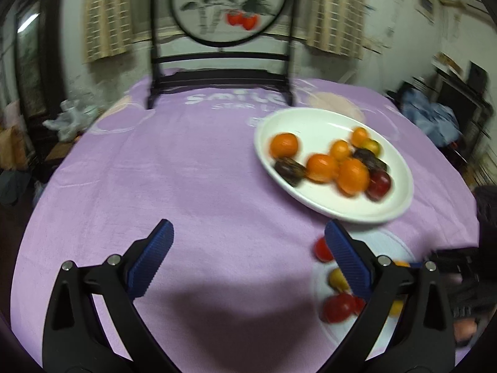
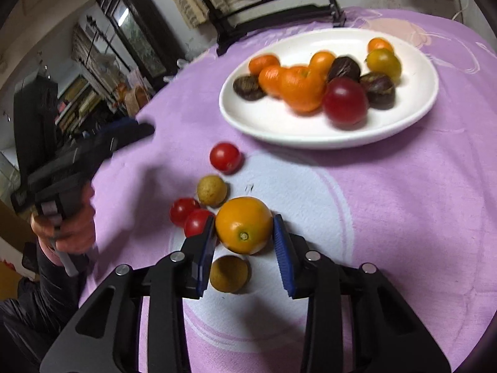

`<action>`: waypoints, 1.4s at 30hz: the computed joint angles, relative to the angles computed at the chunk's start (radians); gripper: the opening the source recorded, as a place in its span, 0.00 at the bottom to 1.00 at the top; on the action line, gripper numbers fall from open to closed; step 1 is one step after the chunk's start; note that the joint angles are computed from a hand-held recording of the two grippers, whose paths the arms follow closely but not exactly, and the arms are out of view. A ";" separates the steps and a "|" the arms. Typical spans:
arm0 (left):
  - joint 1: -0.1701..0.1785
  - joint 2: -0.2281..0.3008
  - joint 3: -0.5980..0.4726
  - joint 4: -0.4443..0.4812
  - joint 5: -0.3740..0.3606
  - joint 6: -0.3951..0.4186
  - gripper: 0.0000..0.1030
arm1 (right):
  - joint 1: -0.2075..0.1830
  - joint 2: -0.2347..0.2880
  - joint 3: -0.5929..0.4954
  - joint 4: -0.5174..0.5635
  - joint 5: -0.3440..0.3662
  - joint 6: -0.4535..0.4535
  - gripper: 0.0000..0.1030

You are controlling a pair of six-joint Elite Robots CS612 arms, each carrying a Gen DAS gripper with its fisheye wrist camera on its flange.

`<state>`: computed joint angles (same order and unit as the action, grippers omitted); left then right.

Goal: Organize fruits
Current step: 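Grasp a yellow orange with the right tool while the left tool grasps a red tomato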

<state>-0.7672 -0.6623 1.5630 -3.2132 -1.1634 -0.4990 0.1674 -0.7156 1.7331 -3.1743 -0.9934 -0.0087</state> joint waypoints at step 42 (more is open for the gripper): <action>-0.019 0.021 0.017 0.029 -0.286 0.379 0.26 | -0.017 -0.018 0.041 -0.074 0.050 0.039 0.36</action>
<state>-0.7860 -0.6415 1.5805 -3.1847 -1.4492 -0.1202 0.1500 -0.7335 1.7736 -3.2484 -0.9433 0.0305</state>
